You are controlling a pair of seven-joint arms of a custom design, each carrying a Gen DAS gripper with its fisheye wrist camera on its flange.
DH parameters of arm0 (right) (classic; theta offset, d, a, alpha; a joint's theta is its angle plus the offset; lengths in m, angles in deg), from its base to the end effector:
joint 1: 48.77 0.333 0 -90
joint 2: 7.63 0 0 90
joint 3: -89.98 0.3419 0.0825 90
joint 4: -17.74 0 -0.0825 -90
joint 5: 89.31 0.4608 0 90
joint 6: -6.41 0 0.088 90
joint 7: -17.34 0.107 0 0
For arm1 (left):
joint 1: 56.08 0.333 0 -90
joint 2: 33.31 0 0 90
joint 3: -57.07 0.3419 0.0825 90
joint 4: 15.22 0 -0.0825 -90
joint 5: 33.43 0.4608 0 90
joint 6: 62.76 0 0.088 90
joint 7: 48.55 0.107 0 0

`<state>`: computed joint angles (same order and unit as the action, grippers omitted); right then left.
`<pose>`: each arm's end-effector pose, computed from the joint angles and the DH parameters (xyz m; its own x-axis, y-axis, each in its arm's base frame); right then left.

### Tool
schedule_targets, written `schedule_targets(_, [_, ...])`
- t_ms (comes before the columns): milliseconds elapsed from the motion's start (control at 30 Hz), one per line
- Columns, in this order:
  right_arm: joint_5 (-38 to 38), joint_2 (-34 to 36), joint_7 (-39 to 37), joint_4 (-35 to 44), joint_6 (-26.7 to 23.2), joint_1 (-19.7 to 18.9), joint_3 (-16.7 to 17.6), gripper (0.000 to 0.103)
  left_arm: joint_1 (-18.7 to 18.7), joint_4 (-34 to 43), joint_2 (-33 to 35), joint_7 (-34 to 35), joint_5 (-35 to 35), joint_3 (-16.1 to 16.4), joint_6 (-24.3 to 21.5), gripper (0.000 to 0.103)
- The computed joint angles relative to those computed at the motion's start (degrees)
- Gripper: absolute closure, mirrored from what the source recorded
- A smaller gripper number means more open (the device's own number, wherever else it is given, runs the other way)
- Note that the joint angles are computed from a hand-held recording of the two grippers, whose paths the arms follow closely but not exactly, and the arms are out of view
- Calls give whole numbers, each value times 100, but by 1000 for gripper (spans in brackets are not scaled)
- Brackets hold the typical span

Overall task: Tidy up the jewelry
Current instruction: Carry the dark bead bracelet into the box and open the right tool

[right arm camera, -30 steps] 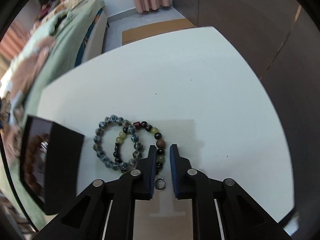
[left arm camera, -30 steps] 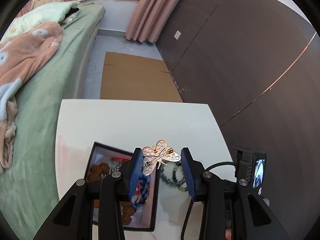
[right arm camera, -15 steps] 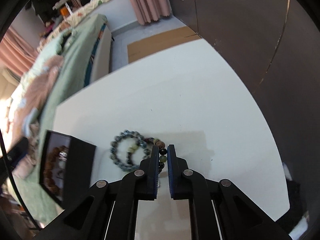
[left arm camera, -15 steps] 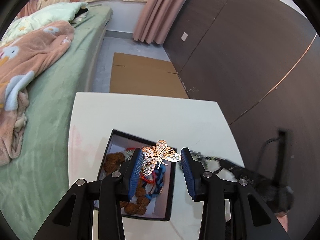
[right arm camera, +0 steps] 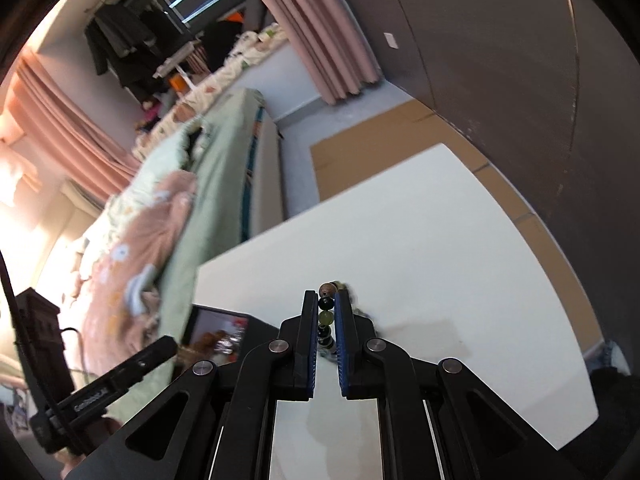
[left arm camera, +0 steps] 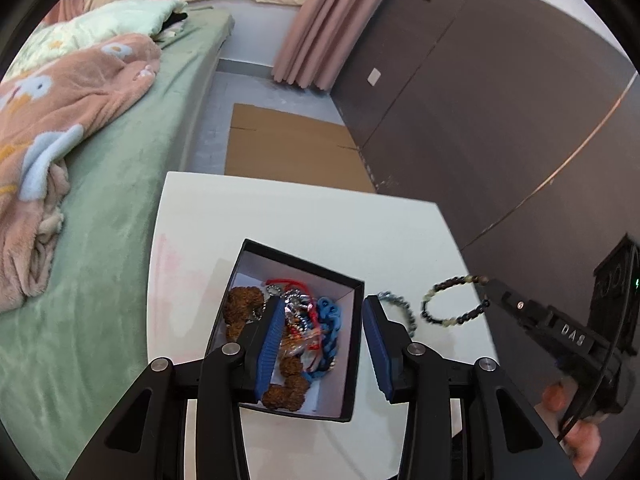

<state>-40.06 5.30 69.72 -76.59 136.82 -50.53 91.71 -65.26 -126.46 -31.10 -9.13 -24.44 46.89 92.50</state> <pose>0.7469 0.0162 0.5343 0.3415 -0.8141 -0.4697 -0.8126 -0.0045 -0.5829 0.6476 -0.2318 0.5427 0.2593 -0.8690 0.4214 -0.7131 -0.4665 -0.5233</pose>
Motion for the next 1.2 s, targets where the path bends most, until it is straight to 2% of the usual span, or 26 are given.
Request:
schedule_targets(100, [224,-28,-132,-20,-9,9,65,93,10,-105,-108,-398,344,35,158,26])
schedule_targets(133, [351,-68,-224,-66,-31,-3,80,93,23,-160,-156,-530,469,43,263,22])
schedule_targets(300, [788,-129,-498,-99,-257,3,91,93,117,-282,-319,-1126,1043,29,388,21])
schedule_targets(700, [1514,-28,-907,-7,-1086,89,152,93,372,-581,-589,-1595,1279,-20,549,21])
schedule_targets(833, [1367,14,-836,3,-1175,210,176,93,476,-656,-661,-1984,1623,-66,532,21])
schedule_targets(867, [1207,58,-710,50,-1216,251,169,91,503,-660,-679,-2110,1759,-86,494,21])
schedule_targets(933, [969,162,-449,161,-1360,270,154,62,524,-646,-681,-2217,1903,-106,463,21])
schedule_targets(967, [949,129,-411,99,-1250,268,150,38,526,-632,-674,-2262,1962,-116,447,21])
schedule_targets(1000, [938,58,-410,-11,-1013,279,139,29,524,-628,-671,-2275,1991,-117,456,21])
schedule_targets(1067, [772,9,-384,-62,-815,286,102,29,501,-610,-642,-2219,1981,-114,495,21])
schedule_targets(1200, [657,49,-215,21,-832,165,34,28,433,-507,-550,-2040,1960,-114,473,21])
